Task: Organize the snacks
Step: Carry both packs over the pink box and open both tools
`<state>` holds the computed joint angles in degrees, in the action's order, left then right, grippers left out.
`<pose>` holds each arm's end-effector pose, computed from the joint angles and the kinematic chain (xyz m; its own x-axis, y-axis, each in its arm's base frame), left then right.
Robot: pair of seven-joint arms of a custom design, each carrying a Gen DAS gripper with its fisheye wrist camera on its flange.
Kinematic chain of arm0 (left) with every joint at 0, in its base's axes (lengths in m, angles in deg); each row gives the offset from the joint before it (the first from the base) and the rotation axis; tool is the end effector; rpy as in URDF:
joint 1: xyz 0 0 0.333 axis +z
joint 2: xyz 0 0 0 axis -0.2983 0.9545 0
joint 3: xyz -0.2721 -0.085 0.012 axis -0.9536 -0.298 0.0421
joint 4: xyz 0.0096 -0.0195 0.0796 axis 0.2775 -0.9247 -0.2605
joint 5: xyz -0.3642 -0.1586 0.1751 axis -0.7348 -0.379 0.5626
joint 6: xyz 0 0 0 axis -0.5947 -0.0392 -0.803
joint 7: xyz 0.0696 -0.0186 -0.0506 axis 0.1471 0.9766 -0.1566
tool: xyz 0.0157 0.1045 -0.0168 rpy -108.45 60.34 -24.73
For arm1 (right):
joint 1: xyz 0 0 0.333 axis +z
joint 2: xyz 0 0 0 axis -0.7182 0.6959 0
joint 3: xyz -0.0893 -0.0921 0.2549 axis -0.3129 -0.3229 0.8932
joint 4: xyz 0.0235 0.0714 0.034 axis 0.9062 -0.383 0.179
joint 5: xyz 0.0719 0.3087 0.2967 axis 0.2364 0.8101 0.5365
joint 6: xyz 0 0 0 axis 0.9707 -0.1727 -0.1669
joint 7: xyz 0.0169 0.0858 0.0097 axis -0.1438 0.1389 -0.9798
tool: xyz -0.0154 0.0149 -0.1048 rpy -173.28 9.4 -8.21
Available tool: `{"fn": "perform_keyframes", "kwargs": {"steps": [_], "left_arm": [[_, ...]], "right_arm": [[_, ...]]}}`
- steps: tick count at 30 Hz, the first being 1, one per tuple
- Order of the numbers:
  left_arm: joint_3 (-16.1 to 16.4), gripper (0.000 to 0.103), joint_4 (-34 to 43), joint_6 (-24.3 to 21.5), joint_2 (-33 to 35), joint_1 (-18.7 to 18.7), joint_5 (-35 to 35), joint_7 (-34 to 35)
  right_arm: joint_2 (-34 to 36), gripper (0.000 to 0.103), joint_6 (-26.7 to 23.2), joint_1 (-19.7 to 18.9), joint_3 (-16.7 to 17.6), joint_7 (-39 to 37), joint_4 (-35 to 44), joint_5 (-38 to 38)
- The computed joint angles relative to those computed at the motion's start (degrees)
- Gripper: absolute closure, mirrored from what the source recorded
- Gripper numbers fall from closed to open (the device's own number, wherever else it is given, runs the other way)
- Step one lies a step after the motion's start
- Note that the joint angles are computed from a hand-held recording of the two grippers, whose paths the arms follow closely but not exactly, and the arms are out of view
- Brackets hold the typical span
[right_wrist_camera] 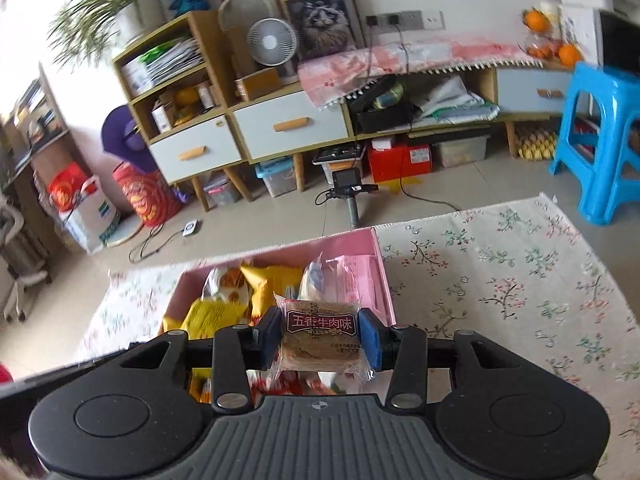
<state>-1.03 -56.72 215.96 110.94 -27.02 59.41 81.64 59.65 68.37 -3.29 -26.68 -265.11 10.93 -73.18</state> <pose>0.6948 -0.2782 0.4653 -0.4265 -0.8554 0.2940 -0.6780 0.0871 -0.7299 0.6120 0.4960 0.4617 -0.3321 -0.9043 -0.2680 -0.5231 0.4131 -0.7455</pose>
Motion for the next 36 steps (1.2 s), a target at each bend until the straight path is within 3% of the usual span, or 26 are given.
{"fn": "perform_keyframes", "kwargs": {"steps": [7, 19, 21, 23, 29, 36], "left_arm": [[-1.42, 0.083, 4.71, -0.22, 4.47, -1.02, 0.76, 3.59], [-3.69, 0.079, 10.72, 2.16, 10.73, -1.35, -0.83, 5.60], [-2.69, 0.074, 10.76, 1.91, 10.72, -2.06, 0.01, 4.31], [-2.04, 0.061, 10.70, 1.55, 10.58, -2.41, 0.62, 2.97], [-2.42, 0.033, 9.21, 1.88, 9.25, -1.45, 0.49, 2.41], [-1.27, 0.021, 7.36, 1.37, 7.50, -1.42, 1.39, 1.28]], "right_arm": [[4.03, 0.073, 1.36, -1.47, -1.16, 3.15, 4.37, 2.79], [4.78, 0.068, 5.32, -2.62, -2.23, 8.14, 3.27, 5.32], [4.88, 0.061, 5.17, -2.62, -2.19, 7.96, 3.43, 5.64], [4.57, 0.052, 5.43, -2.33, -2.61, 8.91, 3.03, 5.20], [4.10, 0.038, 6.34, -2.36, -2.61, 9.86, 2.55, 4.43], [2.81, 0.030, 5.71, -2.23, -1.94, 6.22, 1.30, 4.31]]}}
